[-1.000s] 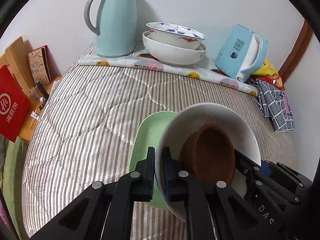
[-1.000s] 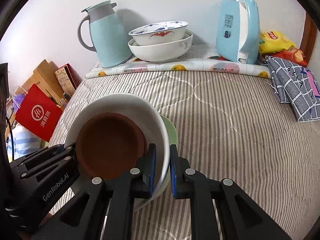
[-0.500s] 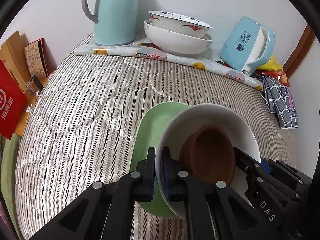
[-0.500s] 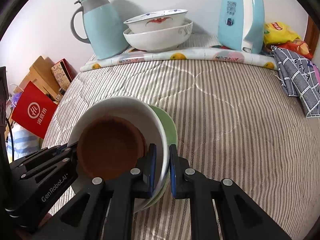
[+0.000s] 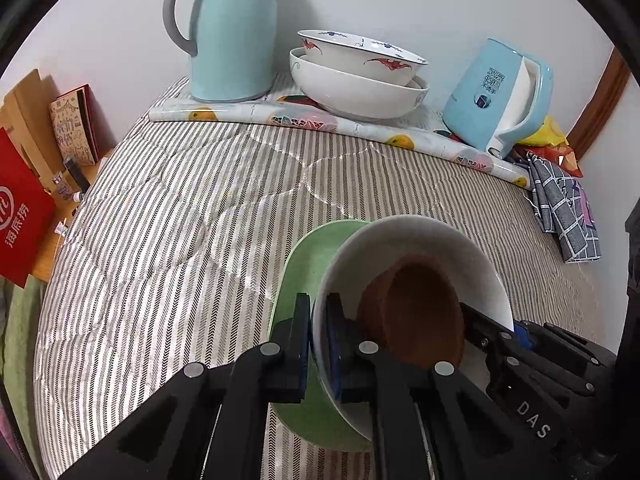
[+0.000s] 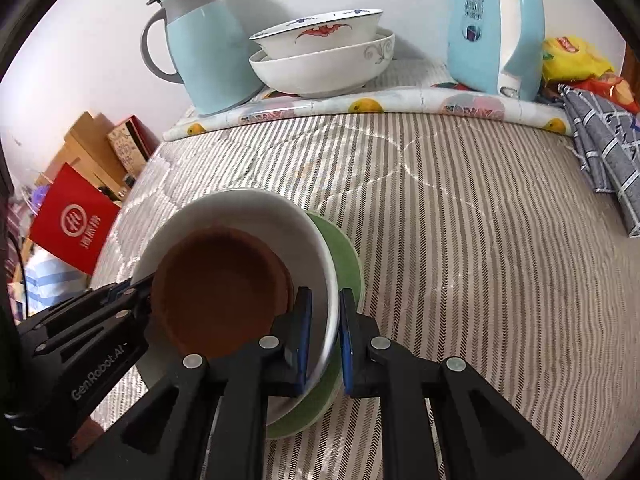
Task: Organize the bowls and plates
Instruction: 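Lower the white bowl with the left tool onto the light-green plate, then open the left tool to release the white bowl and pull both tools back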
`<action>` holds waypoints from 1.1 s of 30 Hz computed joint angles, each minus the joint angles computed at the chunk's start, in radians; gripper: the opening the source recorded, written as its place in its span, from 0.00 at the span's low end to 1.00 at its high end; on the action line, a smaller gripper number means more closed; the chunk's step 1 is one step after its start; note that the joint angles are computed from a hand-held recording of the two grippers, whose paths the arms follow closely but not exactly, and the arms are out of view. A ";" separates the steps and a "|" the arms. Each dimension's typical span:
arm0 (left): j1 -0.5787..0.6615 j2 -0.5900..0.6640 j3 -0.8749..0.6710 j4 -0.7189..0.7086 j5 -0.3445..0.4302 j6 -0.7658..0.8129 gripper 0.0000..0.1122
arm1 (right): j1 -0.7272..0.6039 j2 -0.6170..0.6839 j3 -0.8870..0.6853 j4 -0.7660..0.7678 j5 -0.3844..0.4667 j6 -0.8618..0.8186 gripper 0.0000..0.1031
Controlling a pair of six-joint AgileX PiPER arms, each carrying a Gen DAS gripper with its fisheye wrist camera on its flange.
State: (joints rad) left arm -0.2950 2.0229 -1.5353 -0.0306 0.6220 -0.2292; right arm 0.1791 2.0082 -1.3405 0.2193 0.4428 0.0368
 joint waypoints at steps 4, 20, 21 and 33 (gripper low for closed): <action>0.005 0.001 -0.006 -0.005 0.015 0.011 0.12 | 0.005 -0.004 0.002 -0.006 0.003 -0.012 0.14; -0.012 -0.109 0.097 0.112 0.014 -0.078 0.34 | 0.023 -0.102 0.103 -0.110 -0.041 0.091 0.37; -0.011 -0.119 0.105 0.108 0.011 -0.077 0.34 | 0.019 -0.121 0.124 -0.098 -0.061 0.079 0.43; -0.111 -0.277 0.212 0.216 -0.001 -0.220 0.45 | 0.021 -0.385 0.332 -0.296 -0.088 0.232 0.46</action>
State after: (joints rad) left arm -0.4063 1.7457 -1.3238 0.1856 0.6210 -0.4488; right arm 0.2004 1.6234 -1.0084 -0.0768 0.3545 0.2687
